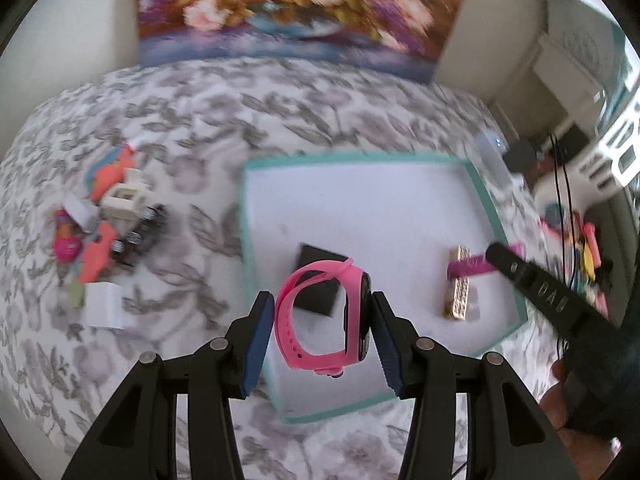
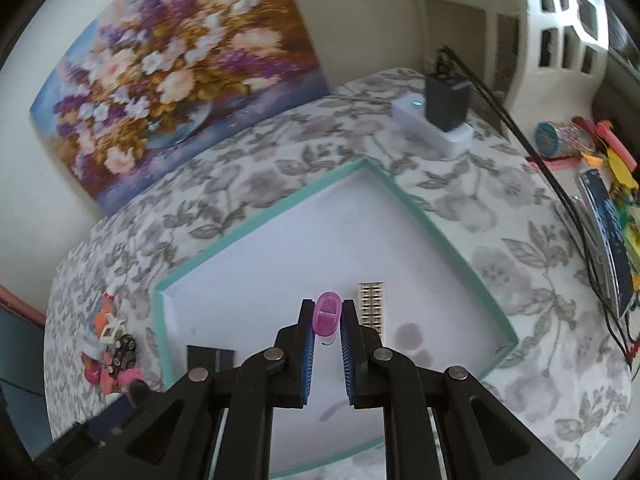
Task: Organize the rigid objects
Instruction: 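Carry the watch band and pink comb into the white tray and release them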
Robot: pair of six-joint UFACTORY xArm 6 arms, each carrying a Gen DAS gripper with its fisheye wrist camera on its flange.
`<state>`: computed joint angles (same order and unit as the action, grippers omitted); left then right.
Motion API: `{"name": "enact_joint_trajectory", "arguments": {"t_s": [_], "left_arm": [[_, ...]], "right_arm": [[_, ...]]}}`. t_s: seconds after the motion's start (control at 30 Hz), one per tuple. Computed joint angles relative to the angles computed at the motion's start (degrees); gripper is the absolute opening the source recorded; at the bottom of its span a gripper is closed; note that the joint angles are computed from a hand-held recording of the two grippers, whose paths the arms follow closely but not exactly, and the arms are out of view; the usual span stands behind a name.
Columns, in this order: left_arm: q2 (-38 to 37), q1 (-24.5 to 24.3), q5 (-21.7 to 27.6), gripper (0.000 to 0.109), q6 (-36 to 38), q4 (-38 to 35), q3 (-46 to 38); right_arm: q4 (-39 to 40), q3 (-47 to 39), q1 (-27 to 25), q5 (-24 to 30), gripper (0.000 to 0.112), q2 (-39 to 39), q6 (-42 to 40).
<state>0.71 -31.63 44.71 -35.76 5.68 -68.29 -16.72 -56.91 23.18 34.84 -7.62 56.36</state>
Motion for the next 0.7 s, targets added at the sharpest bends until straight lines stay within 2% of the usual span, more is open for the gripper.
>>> {"name": "enact_joint_trajectory", "arguments": {"t_s": [0.27,0.7], "left_arm": [[4.9,-2.38,3.64,0.05,1.78,-0.36,-3.5],[7.01,-2.11,6.07,0.051,1.1,0.74,-4.97]], "right_arm": [[1.37,0.29,-0.4,0.72,0.013,0.31,-1.67],[2.67,-1.57,0.83,1.8,0.014,2.21,-4.56]]}}
